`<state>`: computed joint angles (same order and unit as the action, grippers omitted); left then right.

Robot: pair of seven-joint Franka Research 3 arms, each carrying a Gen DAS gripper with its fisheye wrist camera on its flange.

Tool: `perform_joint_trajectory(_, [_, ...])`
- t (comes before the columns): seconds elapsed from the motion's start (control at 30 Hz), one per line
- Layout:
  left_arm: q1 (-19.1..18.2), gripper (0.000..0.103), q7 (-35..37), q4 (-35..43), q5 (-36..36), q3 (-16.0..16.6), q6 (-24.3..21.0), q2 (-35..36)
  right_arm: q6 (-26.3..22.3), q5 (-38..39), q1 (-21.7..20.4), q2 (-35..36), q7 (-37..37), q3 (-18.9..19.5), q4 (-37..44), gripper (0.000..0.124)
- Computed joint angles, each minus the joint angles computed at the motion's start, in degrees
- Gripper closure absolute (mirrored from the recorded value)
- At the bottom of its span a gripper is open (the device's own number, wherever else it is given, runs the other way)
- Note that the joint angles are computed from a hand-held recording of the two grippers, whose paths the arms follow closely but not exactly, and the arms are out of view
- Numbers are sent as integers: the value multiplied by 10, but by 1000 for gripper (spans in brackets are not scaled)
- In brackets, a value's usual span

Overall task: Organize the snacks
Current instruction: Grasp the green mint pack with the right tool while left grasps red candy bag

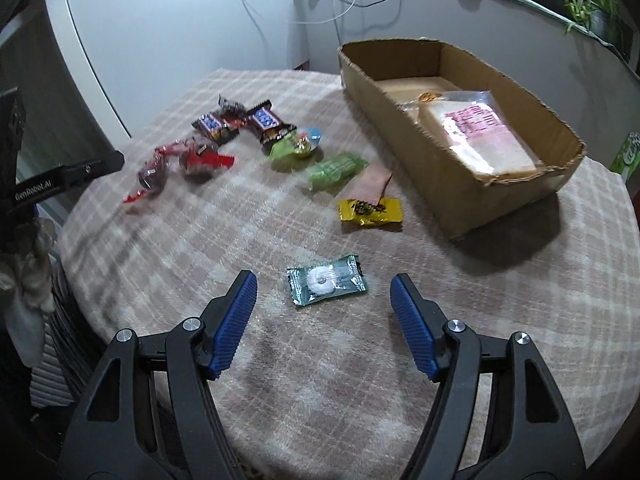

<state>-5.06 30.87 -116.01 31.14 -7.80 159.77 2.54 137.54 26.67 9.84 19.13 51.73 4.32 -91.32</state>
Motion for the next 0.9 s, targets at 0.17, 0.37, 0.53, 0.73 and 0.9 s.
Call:
perform_joint_trajectory(0.17, [5, 44, 18, -3, -25, 2, 4, 8, 2, -19, 8, 11, -1, -1, 8, 52])
perform_joint_trajectory(0.37, [3, 44, 37, 19, -38, 5, -6, 32, -3, -42, 15, 28, 8, -3, 24, 52])
perform_joint_trajectory(0.53, [3, 44, 53, 29, -60, 6, -7, 48, 12, -62, 22, 33, 1, -3, 17, 59])
perform_joint_trajectory(0.73, [6, 44, 65, 31, -86, 8, -12, 56, -2, -62, 16, 40, -4, -3, 31, 76])
perform_joint_trajectory(0.9, [3, 44, 59, 35, -83, 12, -19, 62, 5, -64, 16, 35, -1, -5, 24, 82])
